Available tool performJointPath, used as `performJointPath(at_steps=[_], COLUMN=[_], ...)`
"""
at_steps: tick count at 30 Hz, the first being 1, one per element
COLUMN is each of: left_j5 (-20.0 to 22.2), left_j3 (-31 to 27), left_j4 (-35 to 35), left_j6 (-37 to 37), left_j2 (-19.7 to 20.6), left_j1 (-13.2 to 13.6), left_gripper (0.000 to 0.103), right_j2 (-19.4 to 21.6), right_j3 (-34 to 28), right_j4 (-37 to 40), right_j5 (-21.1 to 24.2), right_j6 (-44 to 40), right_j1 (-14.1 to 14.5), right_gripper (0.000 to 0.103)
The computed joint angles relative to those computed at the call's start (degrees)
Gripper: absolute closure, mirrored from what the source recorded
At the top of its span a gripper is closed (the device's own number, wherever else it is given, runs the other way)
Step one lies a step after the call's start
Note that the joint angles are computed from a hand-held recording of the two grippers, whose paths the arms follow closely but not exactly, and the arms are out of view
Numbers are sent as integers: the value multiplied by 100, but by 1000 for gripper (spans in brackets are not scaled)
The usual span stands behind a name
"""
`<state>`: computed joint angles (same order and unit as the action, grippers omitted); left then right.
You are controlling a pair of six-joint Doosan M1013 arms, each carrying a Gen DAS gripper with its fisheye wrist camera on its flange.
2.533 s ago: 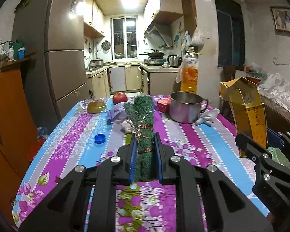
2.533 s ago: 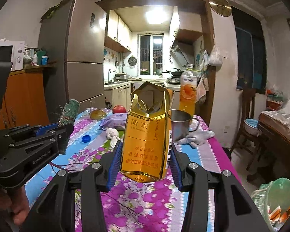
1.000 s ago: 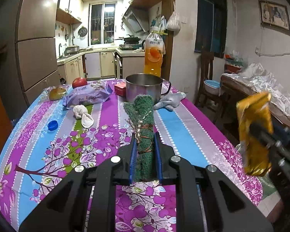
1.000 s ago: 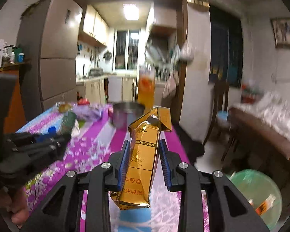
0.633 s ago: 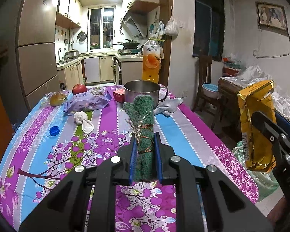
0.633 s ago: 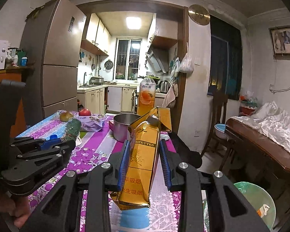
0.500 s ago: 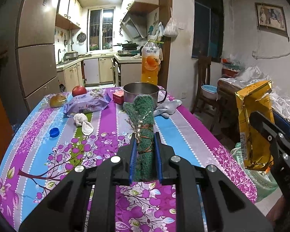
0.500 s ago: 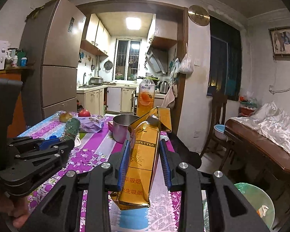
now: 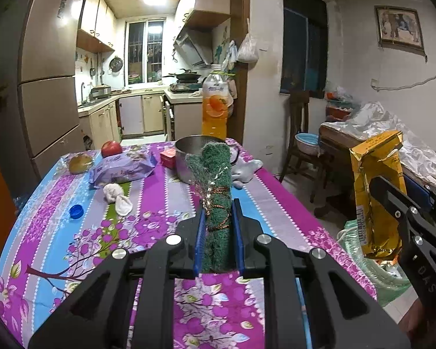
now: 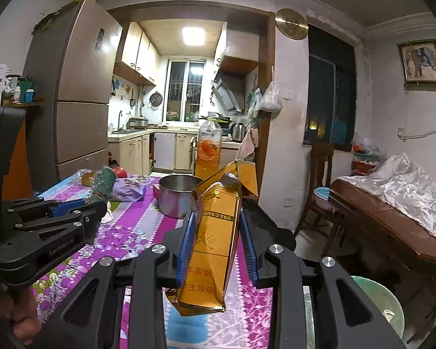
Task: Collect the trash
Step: 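Lift the scrubber and gold box and carry both over the green bin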
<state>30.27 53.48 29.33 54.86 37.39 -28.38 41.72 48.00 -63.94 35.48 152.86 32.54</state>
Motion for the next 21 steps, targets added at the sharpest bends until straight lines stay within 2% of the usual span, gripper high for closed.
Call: performJointPath(at_steps=[16, 21], left_j5=[18, 248], left_j3=[-893, -1350], left_j4=[-1291, -1859], left_j6=[1603, 2237], left_j2=[482, 734], left_j1=[-330, -441], left_gripper=[87, 87], right_j2=[-587, -778], right_j3=[818, 1069], right_j4=[-272, -7], right_j5=[655, 790], right_j6=[489, 438], right_j1=[-250, -407], right_gripper=[71, 71])
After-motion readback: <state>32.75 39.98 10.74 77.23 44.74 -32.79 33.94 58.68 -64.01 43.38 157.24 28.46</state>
